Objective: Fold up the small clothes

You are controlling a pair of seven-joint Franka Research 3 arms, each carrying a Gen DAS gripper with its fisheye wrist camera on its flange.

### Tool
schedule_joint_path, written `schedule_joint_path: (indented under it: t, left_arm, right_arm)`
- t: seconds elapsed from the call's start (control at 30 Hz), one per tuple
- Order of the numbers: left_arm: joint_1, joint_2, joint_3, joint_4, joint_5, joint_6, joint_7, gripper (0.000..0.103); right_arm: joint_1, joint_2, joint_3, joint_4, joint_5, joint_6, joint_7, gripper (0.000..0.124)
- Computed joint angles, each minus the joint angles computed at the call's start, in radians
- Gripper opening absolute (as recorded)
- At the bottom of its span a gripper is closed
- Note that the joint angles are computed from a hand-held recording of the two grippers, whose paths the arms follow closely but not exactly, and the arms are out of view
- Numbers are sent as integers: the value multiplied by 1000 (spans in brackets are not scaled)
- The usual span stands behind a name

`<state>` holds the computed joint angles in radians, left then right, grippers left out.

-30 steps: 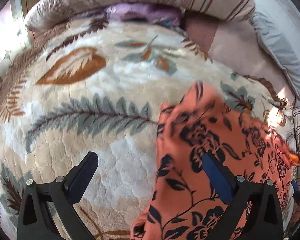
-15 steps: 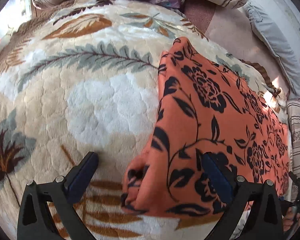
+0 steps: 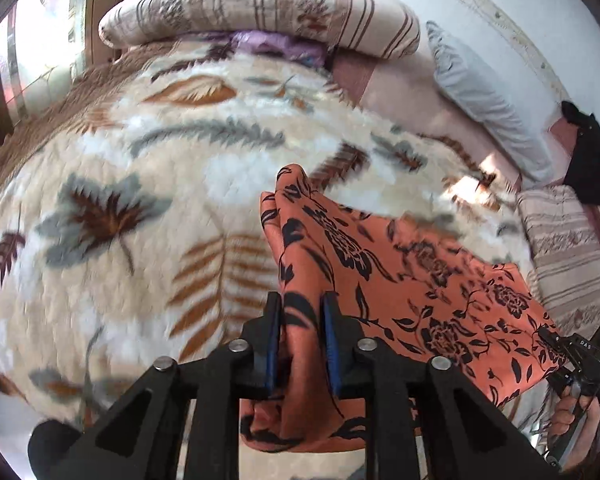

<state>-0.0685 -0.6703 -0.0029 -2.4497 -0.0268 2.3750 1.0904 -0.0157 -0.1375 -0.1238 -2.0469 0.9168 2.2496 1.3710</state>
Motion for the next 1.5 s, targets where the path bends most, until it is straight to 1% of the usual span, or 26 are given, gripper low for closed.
schedule_joint_path:
  t: [0.03, 0.07, 0.1, 0.13, 0.17, 0.2, 0.23, 0.3, 0.37, 0.43, 0.5, 0.53, 0.57, 0.63, 0.7, 0.8, 0.9, 1.0, 1.03, 1.1, 1.23, 1.27, 1.3, 1.33, 1.4, 1.5]
  left_arm:
    - [19, -17, -17, -48, 24, -37, -16, 52]
    - [33, -28, -28, -86, 48, -88, -38, 54]
    - [25, -61, -3, -125, 18, -83, -32, 55]
    - [32, -115, 0, -157, 12, -58, -48, 55]
    - [56, -134, -19, -154, 40, -74, -72, 55]
    - [76, -133, -38, -133, 75, -94, -90, 56]
    - [90, -131, -54, -116, 108, -93, -102, 56]
    - [72, -115, -49, -84, 133, -70, -89, 56]
    - [43, -89, -43, -53, 132, -50, -70, 61]
    - [28, -52, -60, -25, 143, -43, -66, 70]
    - [16, -9, -79, -2, 155, -51, -67, 72]
    - [9, 5, -85, 3, 158, -63, -68, 72]
    - [7, 24, -92, 11, 162, -93, -72, 72]
    - [0, 66, -96, 28, 157, -159, -80, 72]
    - [-7, 68, -89, 17, 146, -179, -85, 72]
    - [-6, 62, -77, -2, 136, -153, -98, 73]
    - [-5, 63, -75, -3, 137, -150, -94, 76]
    - [-6, 64, -70, -3, 134, -148, -87, 78]
    - [-6, 65, -69, -2, 132, -151, -86, 78]
    - [-5, 65, -69, -5, 133, -146, -81, 79]
    - [2, 68, -75, -8, 141, -145, -91, 83]
    - [1, 67, -75, -7, 142, -147, -90, 83]
    - [0, 66, -74, -6, 140, -152, -89, 83]
    - [-1, 65, -72, -3, 136, -159, -88, 83]
    - [0, 58, -73, 2, 138, -178, -86, 83]
    - [7, 34, -81, 1, 151, -192, -107, 83]
  right_arm:
    - [-10, -16, 6, -56, -84, 11, 15, 79]
    - [-29, -12, 9, -105, -125, 4, 5, 81]
    - [-14, -42, -23, -157, -96, 36, -44, 70]
    - [-13, -84, -38, -190, -84, 59, -80, 70]
    - [-44, -101, -18, -192, -142, 64, -53, 73]
    - [-66, -122, 3, -196, -232, 105, 15, 74]
    - [-69, -142, 1, -205, -251, 155, 33, 74]
    - [-52, -143, -24, -176, -209, 189, 14, 74]
    - [-6, -102, -50, -93, -111, 147, -50, 75]
    - [34, -43, -76, -9, 41, 40, -181, 81]
    - [45, 52, -71, 91, 152, -108, -272, 92]
    - [39, 107, -64, 133, 187, -179, -306, 92]
    - [32, 152, -46, 158, 166, -194, -298, 92]
    - [43, 236, -30, 187, 31, -161, -146, 84]
    - [9, 222, 14, 184, 64, -95, -82, 86]
    - [-8, 225, 55, 265, 83, -119, -192, 87]
    - [-8, 309, 78, 378, 83, -115, -201, 91]
    - [-9, 462, 78, 497, -38, -99, -8, 93]
    - [-53, 487, 102, 508, -4, -107, 41, 93]
    - [-74, 473, 117, 504, 54, -89, 41, 93]
    - [-102, 427, 153, 475, 157, -56, -114, 96]
    - [-94, 445, 146, 489, 126, -48, -99, 97]
    - [-73, 481, 123, 521, 34, -61, -15, 98]
    - [-79, 511, 118, 534, 11, -86, 47, 97]
    - [-108, 482, 141, 498, 80, -59, 50, 97]
    - [-117, 388, 148, 442, 92, -97, -39, 97]
